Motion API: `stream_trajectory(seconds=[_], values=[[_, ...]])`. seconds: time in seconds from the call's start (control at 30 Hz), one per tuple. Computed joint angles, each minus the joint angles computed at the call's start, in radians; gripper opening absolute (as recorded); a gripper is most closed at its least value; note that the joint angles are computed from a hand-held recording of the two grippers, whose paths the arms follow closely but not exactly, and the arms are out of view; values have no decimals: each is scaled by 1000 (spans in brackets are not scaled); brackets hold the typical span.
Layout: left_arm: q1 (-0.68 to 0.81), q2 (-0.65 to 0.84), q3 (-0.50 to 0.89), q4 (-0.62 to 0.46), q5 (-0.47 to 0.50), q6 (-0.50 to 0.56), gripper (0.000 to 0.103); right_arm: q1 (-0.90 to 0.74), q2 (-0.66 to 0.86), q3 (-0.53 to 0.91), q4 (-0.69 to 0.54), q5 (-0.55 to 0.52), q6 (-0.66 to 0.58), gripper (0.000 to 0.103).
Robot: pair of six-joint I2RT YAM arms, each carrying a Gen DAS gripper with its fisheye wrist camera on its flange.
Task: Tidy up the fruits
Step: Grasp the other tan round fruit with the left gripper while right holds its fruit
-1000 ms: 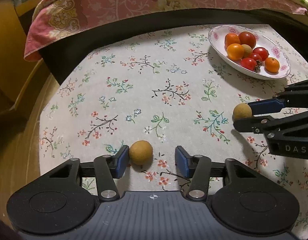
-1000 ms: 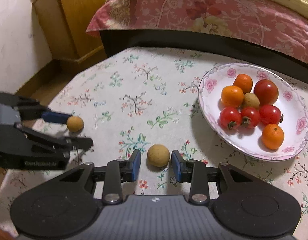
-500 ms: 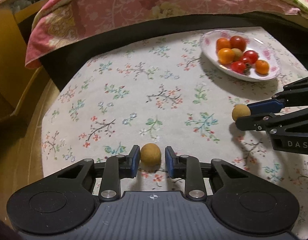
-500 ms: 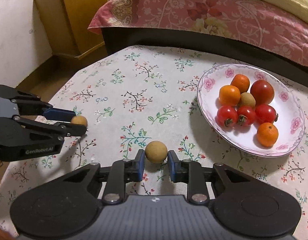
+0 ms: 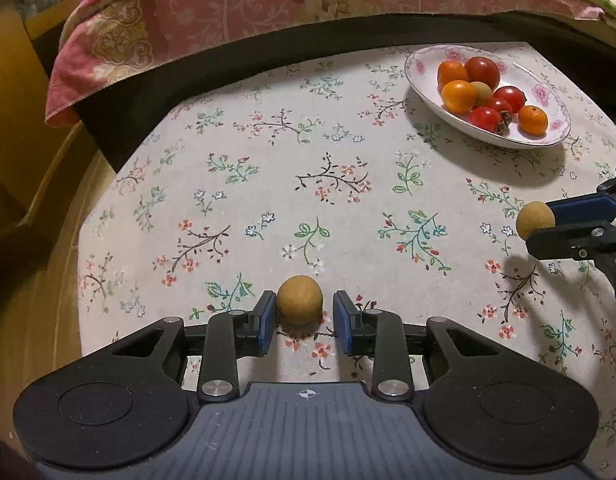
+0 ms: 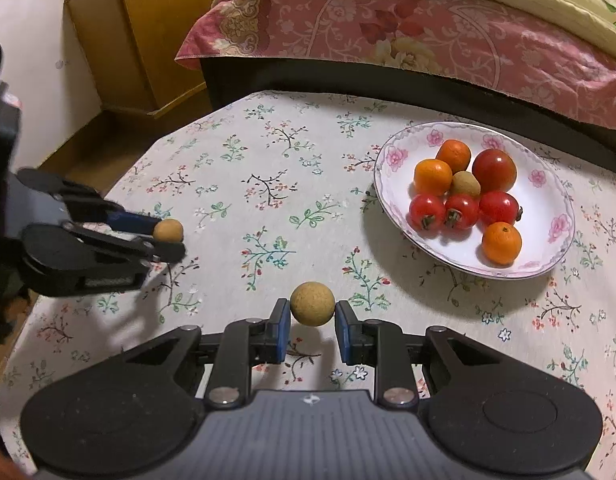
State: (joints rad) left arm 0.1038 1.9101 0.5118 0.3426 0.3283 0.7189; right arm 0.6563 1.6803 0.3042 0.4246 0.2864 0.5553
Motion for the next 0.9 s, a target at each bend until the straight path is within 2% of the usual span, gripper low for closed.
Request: stream_trajectory(seconds=[0.13, 0.9], values=[[-11, -11, -4, -14, 0, 5, 32, 7, -7, -6, 11, 3, 8, 25], [-157, -91, -74, -61, 59, -9, 32, -56, -22, -76, 58, -14, 18, 25]])
